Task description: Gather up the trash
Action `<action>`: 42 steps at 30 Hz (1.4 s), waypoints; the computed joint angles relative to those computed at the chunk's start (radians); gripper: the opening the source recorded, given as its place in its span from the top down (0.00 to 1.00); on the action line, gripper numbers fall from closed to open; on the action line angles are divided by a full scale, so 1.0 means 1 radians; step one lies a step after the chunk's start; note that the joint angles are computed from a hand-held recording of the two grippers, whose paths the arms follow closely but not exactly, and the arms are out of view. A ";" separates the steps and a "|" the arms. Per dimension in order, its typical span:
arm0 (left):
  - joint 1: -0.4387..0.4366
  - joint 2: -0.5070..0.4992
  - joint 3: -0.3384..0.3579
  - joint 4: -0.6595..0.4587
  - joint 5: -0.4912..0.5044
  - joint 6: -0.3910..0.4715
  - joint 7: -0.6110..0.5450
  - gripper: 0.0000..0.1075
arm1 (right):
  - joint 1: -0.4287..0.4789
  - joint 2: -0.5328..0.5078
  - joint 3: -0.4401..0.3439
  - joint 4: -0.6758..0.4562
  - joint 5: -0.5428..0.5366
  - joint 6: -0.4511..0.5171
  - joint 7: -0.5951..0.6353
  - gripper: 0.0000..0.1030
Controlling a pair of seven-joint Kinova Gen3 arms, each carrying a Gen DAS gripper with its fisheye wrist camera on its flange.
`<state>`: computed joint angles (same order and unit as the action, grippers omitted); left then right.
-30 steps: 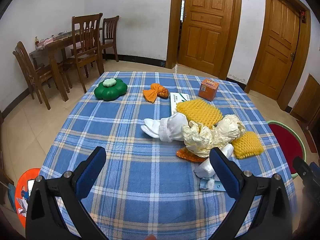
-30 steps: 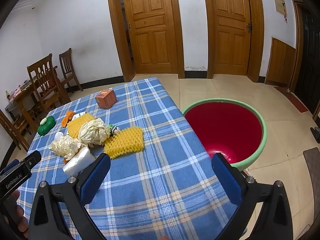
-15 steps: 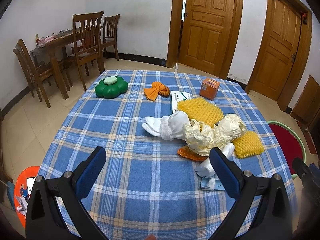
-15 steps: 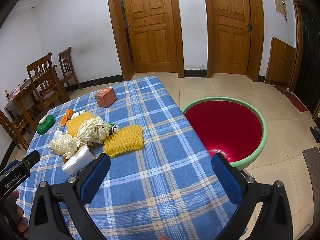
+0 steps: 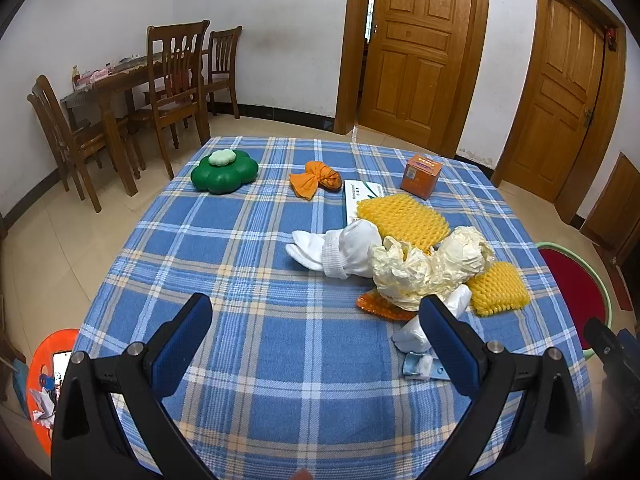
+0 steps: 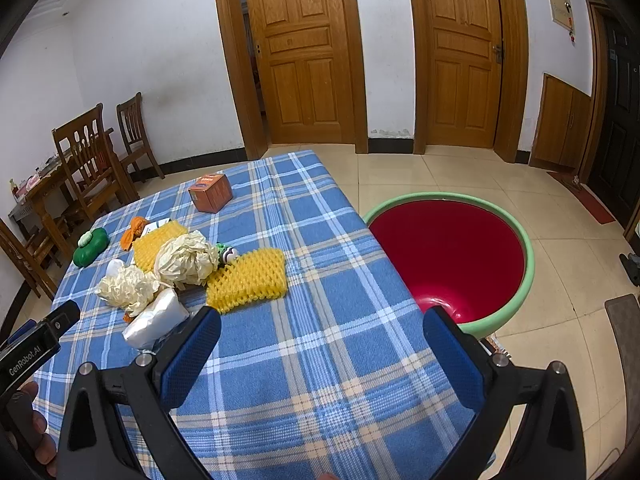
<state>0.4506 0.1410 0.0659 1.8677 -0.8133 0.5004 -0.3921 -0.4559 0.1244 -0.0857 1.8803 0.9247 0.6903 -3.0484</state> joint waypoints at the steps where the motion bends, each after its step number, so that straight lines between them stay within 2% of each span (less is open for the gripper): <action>1: 0.000 0.001 0.000 0.000 0.000 -0.001 0.000 0.06 | 0.000 0.000 0.000 0.000 0.000 0.000 0.000 0.00; 27: -0.002 0.003 -0.002 0.006 0.006 -0.011 0.001 0.06 | -0.004 0.007 0.001 0.004 -0.012 0.000 0.007 0.00; 42: -0.036 0.038 -0.030 -0.024 0.108 -0.026 -0.134 0.06 | 0.010 0.056 0.033 -0.042 -0.099 -0.029 0.132 0.00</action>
